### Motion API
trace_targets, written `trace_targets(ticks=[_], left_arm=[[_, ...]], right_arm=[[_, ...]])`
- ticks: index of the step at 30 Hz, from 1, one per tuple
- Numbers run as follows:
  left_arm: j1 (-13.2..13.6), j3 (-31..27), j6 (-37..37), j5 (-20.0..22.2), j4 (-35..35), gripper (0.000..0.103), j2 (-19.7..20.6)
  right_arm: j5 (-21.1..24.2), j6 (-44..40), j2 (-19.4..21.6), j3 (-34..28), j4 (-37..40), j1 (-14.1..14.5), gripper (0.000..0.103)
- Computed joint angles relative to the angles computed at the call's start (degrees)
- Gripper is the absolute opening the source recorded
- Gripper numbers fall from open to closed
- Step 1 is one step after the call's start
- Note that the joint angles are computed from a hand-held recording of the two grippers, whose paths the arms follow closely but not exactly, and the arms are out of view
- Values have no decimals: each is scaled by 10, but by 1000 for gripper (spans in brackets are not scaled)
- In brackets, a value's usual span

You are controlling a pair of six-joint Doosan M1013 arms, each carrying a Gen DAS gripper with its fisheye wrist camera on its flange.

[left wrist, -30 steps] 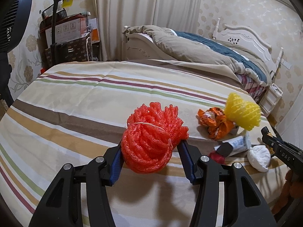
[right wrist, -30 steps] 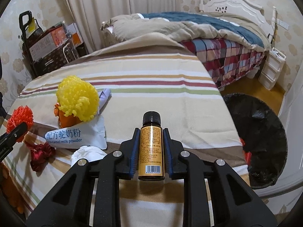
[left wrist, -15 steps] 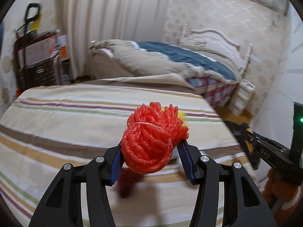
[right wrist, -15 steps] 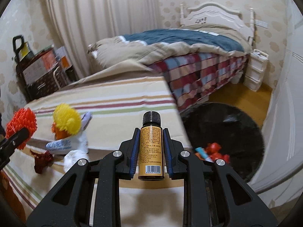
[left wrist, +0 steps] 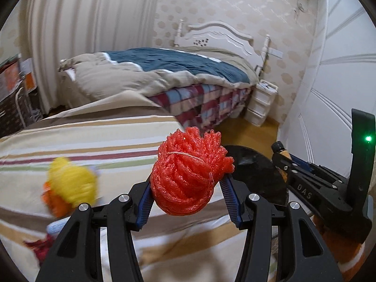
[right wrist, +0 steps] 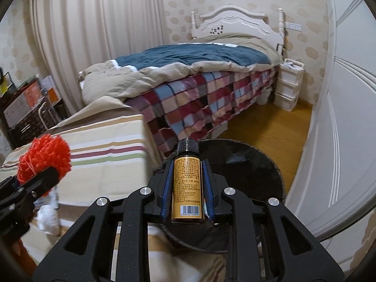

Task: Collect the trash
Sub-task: 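Carry the red net and gold bottle to the black bin and release both, then move both tools back to the bed toward the red ribbon and tissue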

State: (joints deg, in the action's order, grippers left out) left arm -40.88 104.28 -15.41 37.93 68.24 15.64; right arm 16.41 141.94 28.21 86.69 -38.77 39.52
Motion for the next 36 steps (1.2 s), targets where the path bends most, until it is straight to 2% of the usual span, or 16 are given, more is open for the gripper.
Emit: trace_targets(ticks=[7, 15, 17, 19, 21, 23, 26, 28, 32, 36], left_arm=[[13, -59, 99, -19, -54, 52, 51], [19, -111, 173, -4, -99, 53, 94], [20, -118, 187, 1, -111, 57, 99], [22, -123, 191, 3, -122, 69, 102], [22, -124, 179, 10, -121, 75, 104], [22, -123, 174, 14, -124, 77, 104], [19, -118, 163, 28, -120, 80, 101], [17, -114, 153, 32, -116, 81, 96], [6, -93, 124, 56, -93, 82, 79], [-6, -66, 98, 79, -73, 83, 57]], right_arm=[[9, -22, 19, -16, 31, -21, 23], [20, -40, 36, -30, 59, -38, 23], [23, -44, 41, -33, 64, -40, 24], [25, -5, 44, -34, 30, -41, 30], [27, 15, 46, -34, 15, -42, 49], [28, 52, 45, -29, -15, -43, 50], [34, 72, 42, -24, -30, -42, 57], [37, 81, 39, -20, -36, -40, 59], [42, 97, 31, -11, -49, -33, 69], [30, 115, 16, 6, -65, -22, 74]])
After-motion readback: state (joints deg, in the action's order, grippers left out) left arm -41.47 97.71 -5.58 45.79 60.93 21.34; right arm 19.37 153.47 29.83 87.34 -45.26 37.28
